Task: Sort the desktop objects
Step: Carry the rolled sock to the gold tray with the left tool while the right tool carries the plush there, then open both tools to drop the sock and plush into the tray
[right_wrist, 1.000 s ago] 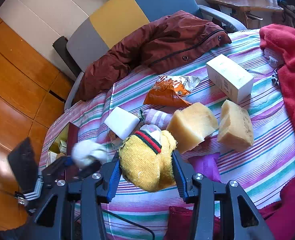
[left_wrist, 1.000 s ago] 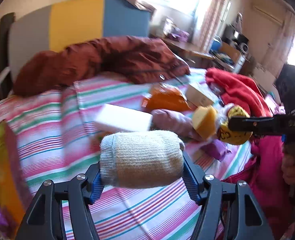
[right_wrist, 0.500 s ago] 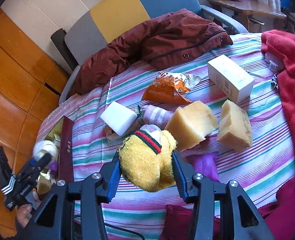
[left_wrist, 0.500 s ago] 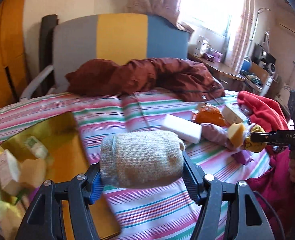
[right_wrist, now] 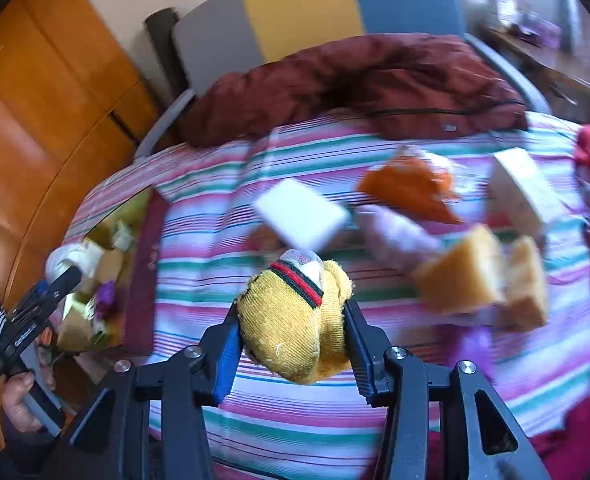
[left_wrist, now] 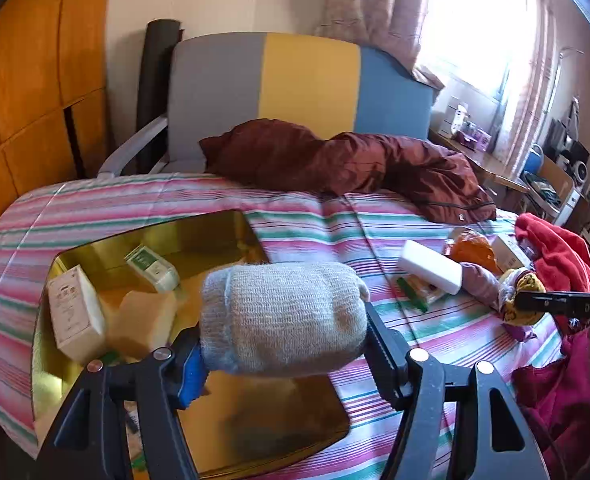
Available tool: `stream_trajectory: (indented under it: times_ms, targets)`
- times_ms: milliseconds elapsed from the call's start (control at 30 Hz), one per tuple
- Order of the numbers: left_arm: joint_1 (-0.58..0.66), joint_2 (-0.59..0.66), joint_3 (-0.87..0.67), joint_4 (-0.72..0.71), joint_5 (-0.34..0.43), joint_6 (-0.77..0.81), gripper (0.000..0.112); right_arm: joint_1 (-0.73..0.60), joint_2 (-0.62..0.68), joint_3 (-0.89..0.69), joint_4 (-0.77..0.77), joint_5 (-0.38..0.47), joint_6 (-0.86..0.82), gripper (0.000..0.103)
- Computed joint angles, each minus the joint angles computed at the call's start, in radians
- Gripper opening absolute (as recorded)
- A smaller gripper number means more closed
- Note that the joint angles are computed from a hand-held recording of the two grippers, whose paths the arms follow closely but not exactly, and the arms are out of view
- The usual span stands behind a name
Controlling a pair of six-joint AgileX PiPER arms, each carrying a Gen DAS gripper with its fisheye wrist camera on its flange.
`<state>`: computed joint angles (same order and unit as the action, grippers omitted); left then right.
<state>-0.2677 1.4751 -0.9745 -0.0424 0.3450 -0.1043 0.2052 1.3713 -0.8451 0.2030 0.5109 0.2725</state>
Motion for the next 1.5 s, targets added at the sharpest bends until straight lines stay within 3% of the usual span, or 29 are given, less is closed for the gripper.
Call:
stream_trajectory:
  times_ms: [133,300,500,767,900,967,1067,1300,1500]
  targets:
    - [0.057,-0.009,0.023,-0.067,0.000,0.065,0.068,0.088,0.083,-0.075,0.058,-0.027,-0.038,0.048]
    - [0.166,0.000,0.031,-0.262,0.022,0.252,0.068,0.199,0.215,-0.209,0.121,-0.052,-0.070,0.048]
    - [0.343,0.075,-0.041,-0.528,0.115,0.487,0.068,0.271,0.387,-0.431,0.178,-0.036,-0.109,0.048]
    - [0.402,0.227,-0.228,-0.312,0.141,0.307,0.068,0.312,0.648,-0.857,0.127,0.078,-0.023,0.048]
    - [0.424,0.301,-0.332,-0.249,0.199,0.227,0.072,0.325,0.749,-1.034,0.054,0.082,0.099,0.077]
    - [0.435,0.298,-0.328,-0.258,0.183,0.232,0.080,0.329,0.776,-1.082,0.042,0.101,0.123,0.078]
    - [0.437,0.270,-0.291,-0.234,0.149,0.220,0.083,0.330,0.774,-1.063,0.052,0.088,0.120,0.078]
    - [0.428,0.170,-0.142,-0.229,0.074,0.209,0.083,0.348,0.694,-0.861,0.073,0.006,0.110,0.083]
    - [0.379,0.074,-0.026,-0.122,0.027,0.114,0.083,0.404,0.629,-0.736,-0.121,-0.041,0.263,0.086]
